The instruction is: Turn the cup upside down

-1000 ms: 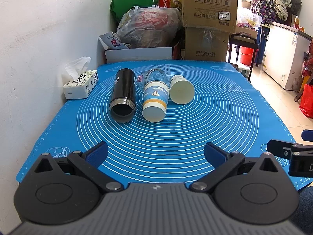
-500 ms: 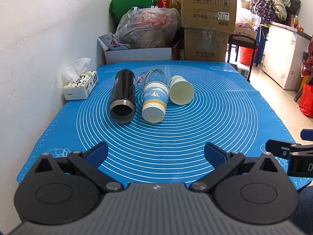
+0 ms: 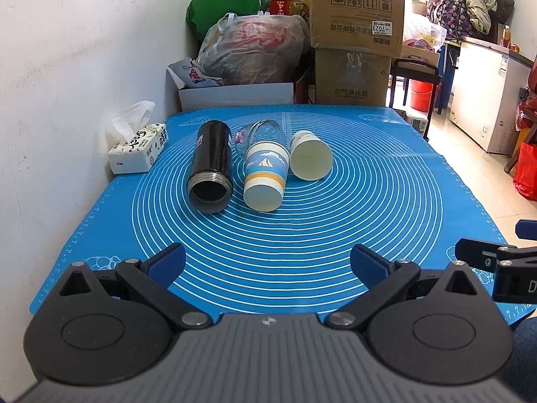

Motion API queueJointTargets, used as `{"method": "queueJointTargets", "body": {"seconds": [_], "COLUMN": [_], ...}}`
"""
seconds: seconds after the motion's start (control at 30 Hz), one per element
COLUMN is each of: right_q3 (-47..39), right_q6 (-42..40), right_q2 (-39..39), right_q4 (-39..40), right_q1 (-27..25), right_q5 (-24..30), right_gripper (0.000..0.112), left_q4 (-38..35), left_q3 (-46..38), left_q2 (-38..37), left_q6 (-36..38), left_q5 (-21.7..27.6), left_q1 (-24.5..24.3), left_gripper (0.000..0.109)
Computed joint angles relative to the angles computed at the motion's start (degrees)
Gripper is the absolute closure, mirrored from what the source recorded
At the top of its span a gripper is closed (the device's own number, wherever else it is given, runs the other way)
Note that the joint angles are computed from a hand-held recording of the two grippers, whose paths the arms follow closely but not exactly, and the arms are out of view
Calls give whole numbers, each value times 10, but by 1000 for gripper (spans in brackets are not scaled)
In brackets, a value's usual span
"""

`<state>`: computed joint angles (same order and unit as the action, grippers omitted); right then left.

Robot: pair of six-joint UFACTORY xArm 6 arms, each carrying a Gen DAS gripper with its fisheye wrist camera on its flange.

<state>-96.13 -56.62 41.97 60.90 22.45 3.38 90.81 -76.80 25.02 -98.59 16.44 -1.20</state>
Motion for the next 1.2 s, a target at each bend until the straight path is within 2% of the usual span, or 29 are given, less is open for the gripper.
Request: {"method": "queueJointTargets", "body": {"seconds": [0.33, 0.47, 0.6, 0.83, 1.0, 1.13, 1.2], "right_q3": [-13, -39, -74, -164, -255, -362, -453], "right_q6": [-14, -28, -9, 117, 228, 311, 364], "right_q2": [5, 18, 42, 108, 172, 240, 294], "right_q4": [14, 30, 8, -120, -236, -319, -369], "right_q1": [-2, -8, -14, -34, -50, -64, -71], "right_q5": [2, 12, 13, 32, 58, 100, 140], "right_gripper": [10, 10, 10, 10, 10, 10, 10], "left_q4": [12, 38, 32, -10, -78, -139, -176], "left_q3": [-10, -37, -81, -201, -301, -382, -420], "left_q2": [5, 19, 50, 141, 219, 283, 314], "left_q6": [-7, -20, -10, 51, 137, 209, 251], "left_q5": [3, 12, 17, 27, 36, 43, 43], "left_q1": [-2, -4, 1, 8, 12, 15, 16], "left_gripper": [6, 6, 6, 6, 6, 6, 6]}}
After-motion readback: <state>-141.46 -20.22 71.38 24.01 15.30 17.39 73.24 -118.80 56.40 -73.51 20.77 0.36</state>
